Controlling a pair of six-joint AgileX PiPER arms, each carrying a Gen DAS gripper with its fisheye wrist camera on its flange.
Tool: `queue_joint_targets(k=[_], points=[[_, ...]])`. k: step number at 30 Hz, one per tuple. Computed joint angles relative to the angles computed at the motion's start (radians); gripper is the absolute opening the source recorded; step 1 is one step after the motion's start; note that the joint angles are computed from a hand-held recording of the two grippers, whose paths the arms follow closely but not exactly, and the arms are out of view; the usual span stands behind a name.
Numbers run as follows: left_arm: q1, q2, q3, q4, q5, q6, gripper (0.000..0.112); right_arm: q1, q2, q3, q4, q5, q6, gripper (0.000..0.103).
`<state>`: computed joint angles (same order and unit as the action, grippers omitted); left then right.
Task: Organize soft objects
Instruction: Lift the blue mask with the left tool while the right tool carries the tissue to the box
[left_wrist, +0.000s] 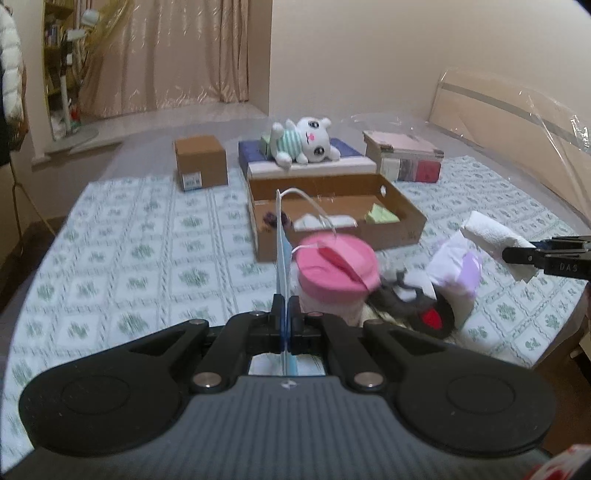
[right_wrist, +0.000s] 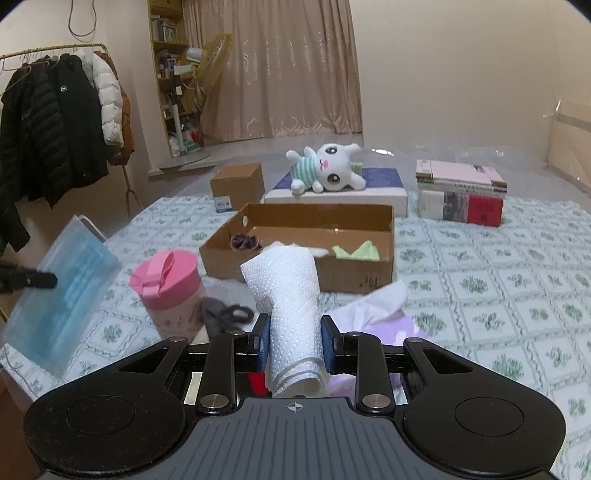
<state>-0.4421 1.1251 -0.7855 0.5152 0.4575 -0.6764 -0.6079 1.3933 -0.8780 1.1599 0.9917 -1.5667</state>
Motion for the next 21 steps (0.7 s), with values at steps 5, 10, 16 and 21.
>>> queue_joint_targets(k=[5, 10, 16, 21], points=[[0.146, 0.074, -0.162, -0.281, 0.012, 0.402, 0.0, 0.068, 0.052, -0.085, 0.01, -0.051, 0.036, 0.028], [0.245, 0.23, -0.388, -0.51, 0.074, 0.702, 0.0, 0.143, 0.153, -0.222, -0.013, -0.084, 0.132, 0.028], [0.301, 0.484, -0.705, -0.607, 0.164, 0.851, 0.0, 0.224, 0.307, -0.439, -0.082, -0.121, 0.278, 0.028], [0.296, 0.719, -0.996, -0.627, 0.232, 0.924, 0.0, 0.281, 0.436, -0.609, -0.154, -0.15, 0.357, 0.028]])
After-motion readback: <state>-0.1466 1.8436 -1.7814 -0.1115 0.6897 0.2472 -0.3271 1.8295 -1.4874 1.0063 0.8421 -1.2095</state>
